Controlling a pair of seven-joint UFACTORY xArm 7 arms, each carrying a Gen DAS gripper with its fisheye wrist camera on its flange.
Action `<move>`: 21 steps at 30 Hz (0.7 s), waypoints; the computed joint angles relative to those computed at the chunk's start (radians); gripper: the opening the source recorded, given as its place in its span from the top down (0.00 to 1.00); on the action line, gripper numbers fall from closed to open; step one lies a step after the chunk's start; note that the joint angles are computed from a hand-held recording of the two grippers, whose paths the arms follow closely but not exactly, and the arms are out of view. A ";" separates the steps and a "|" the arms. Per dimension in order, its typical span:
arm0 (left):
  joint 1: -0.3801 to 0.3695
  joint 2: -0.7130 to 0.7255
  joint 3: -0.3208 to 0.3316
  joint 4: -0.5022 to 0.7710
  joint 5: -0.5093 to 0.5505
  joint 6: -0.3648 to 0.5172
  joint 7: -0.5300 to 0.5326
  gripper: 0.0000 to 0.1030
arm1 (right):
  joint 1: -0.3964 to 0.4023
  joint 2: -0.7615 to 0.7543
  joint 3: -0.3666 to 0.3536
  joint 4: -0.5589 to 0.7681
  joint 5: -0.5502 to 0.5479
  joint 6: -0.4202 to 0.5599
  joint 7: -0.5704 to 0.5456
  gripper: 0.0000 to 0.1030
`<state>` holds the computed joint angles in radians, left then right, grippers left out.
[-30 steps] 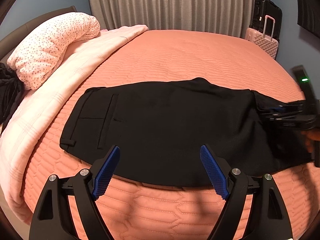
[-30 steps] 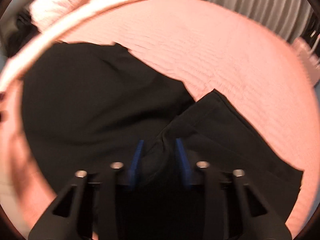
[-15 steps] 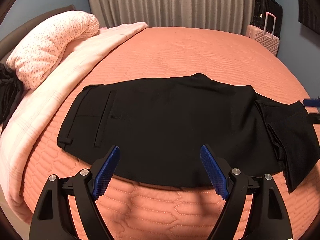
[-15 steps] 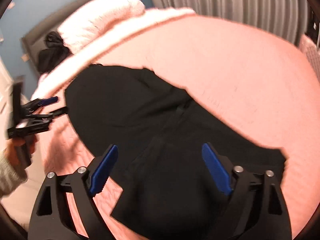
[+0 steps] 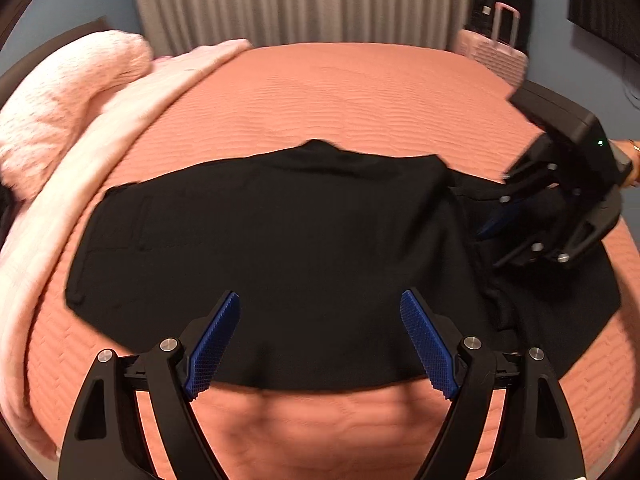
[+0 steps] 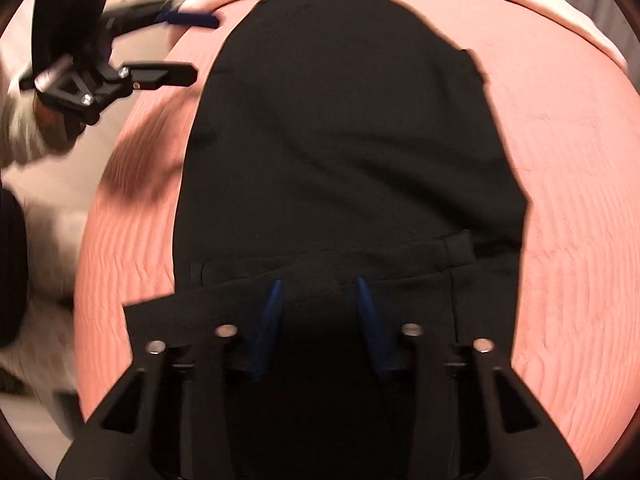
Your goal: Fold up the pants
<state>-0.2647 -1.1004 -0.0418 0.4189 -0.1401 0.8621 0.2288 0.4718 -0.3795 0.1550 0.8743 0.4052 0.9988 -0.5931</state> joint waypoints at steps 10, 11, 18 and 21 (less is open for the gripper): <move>-0.215 0.181 -0.072 0.032 -0.156 -0.104 -0.027 0.18 | -0.036 -0.092 -0.050 -0.036 0.023 -0.091 -0.020 0.93; -0.232 0.188 -0.072 0.032 -0.162 -0.109 -0.024 0.18 | -0.038 -0.096 -0.062 -0.037 0.036 -0.112 -0.025 0.93; -0.230 0.295 -0.165 0.020 -0.093 -0.207 -0.105 0.16 | -0.083 0.049 -0.023 -0.023 -0.055 -0.228 0.070 0.87; -0.254 0.325 -0.161 0.001 -0.069 -0.253 -0.125 0.16 | -0.116 -0.054 0.003 -0.084 -0.084 -0.302 0.223 0.70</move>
<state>-0.5190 -0.7754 -0.2032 0.4196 -0.2093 0.6094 0.1040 0.3556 -0.4330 0.1581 0.7904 0.3214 0.6964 -0.3699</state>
